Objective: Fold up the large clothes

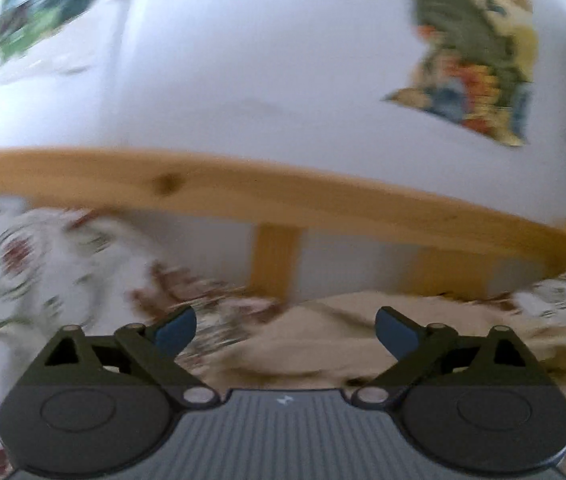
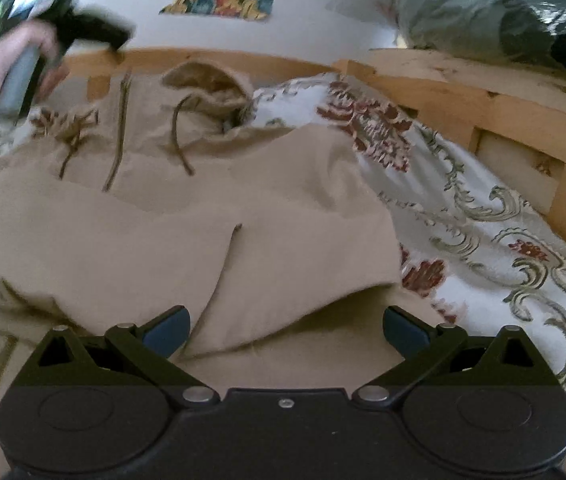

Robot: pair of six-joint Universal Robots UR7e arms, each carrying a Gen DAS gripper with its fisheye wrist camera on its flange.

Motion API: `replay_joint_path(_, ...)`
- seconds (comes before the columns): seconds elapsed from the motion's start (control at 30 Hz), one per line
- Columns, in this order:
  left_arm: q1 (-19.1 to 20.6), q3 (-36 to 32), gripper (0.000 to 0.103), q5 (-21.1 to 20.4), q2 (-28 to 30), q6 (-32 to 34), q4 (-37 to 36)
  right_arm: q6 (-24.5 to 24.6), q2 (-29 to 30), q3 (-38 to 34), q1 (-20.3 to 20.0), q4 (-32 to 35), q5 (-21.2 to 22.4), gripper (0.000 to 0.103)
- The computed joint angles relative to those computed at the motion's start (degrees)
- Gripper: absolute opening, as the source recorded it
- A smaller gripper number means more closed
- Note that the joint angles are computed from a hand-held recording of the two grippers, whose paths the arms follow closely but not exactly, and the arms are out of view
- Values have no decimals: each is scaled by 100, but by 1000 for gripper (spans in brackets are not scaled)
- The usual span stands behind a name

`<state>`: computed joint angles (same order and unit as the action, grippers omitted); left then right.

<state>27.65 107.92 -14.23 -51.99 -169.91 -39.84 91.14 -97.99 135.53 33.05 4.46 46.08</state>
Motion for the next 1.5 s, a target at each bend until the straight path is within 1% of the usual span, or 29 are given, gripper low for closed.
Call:
replay_joint_path(0.03,-82,336,99,-8,-184,165,-341,96,-35,2,17,-27,-108,102)
replay_joint_path(0.13,-366,1417,99,-96,-846,1438,-2121,298,-97,-31,90,-84,-436,102)
replay_joint_path(0.2,-638,2078,99,-95,-1236,1904,-3099,210,-133,-35,118,-173,-621,102)
replay_joint_path(0.27,-848,2494,100,-226,-1474,2195,-3748,-33,-144,-78,118,-170,-811,102)
replay_joint_path(0.3,-946,2723,100,-337,-1599,2475,-4249,-17,-151,-140,228,-162,-743,102)
replay_joint_path(0.37,-1106,3106,101,-440,-1770,2910,-5088,147,-39,-431,765,-12,-280,102)
replay_joint_path(0.43,-1326,3588,102,-553,-1970,3557,-6287,227,323,-953,1410,516,100,102)
replay_joint_path(0.5,-1597,4056,102,-536,-1979,3728,-7487,858,568,-1409,2058,770,375,102)
replay_joint_path(0.53,-1691,4177,102,-574,-1933,3727,-7867,1079,718,-1669,2398,969,601,102)
replay_joint_path(0.6,-1884,4232,102,-678,-1793,3514,-8006,1455,1024,-2182,2967,1479,1027,102)
replay_joint_path(0.67,-2052,4186,102,-811,-1653,3513,-7958,2035,1382,-2751,3450,1890,1338,102)
replay_joint_path(0.73,-2075,4070,102,-976,-1626,3647,-7853,2647,1938,-3480,3993,2270,1749,102)
replay_joint_path(0.8,-2100,4124,102,-1067,-1667,3888,-8182,3224,2523,-4112,4567,2377,2361,102)
replay_joint_path(0.87,-2159,4100,102,-1210,-1799,3758,-8011,3961,3005,-4565,4982,2071,2918,95)
replay_joint_path(0.93,-2269,4118,102,-1365,-1934,3678,-7850,4643,3555,-5147,5310,2051,3472,89)
replay_joint_path(0.97,-2327,4113,102,-1447,-2024,3643,-7689,4923,3693,-5263,5380,1958,3587,84)
replay_joint_path(1.0,-2389,4108,102,-1497,-2096,3572,-7494,5133,3870,-5445,5454,1993,3728,83)
replay_joint_path(1.03,-2455,4082,102,-1560,-2165,3472,-7230,5263,4046,-5632,5545,2071,3936,78)
replay_joint_path(1.07,-2495,4042,102,-1619,-2220,3405,-6987,5292,4184,-5782,5576,2201,4012,71)
replay_joint_path(1.1,-2545,4007,102,-1675,-2268,3323,-6734,5268,4320,-5936,5598,2406,4117,67)
replay_joint_path(1.13,-2588,3977,102,-1697,-2292,3223,-6527,5248,4411,-6007,5634,2474,4275,50)
replay_joint_path(1.17,-2635,3965,102,-1694,-2312,3122,-6374,5182,4409,-5948,5642,2453,4357,23)
replay_joint_path(1.2,-2691,3979,102,-1667,-2329,3045,-6299,5064,4338,-5807,5620,2356,4333,16)
replay_joint_path(1.23,-2735,3996,102,-1624,-2348,2987,-6264,4839,4204,-5617,5533,2294,4076,9)
replay_joint_path(1.27,-2780,4010,102,-1563,-2354,2913,-6228,4632,4036,-5397,5460,2164,3818,6)
replay_joint_path(1.3,-2828,4018,102,-1488,-2360,2839,-6174,4271,3793,-5080,5346,1993,3423,6)
replay_joint_path(1.4,-3050,4061,102,-1238,-2457,2571,-5921,2498,3008,-4046,4932,1654,2194,4)
replay_joint_path(1.47,-3285,4112,102,-1095,-2580,2344,-5712,1298,2394,-3248,4480,1544,1253,3)
replay_joint_path(1.5,-3432,4122,102,-1054,-2649,2190,-5550,698,2162,-2946,4255,1579,877,3)
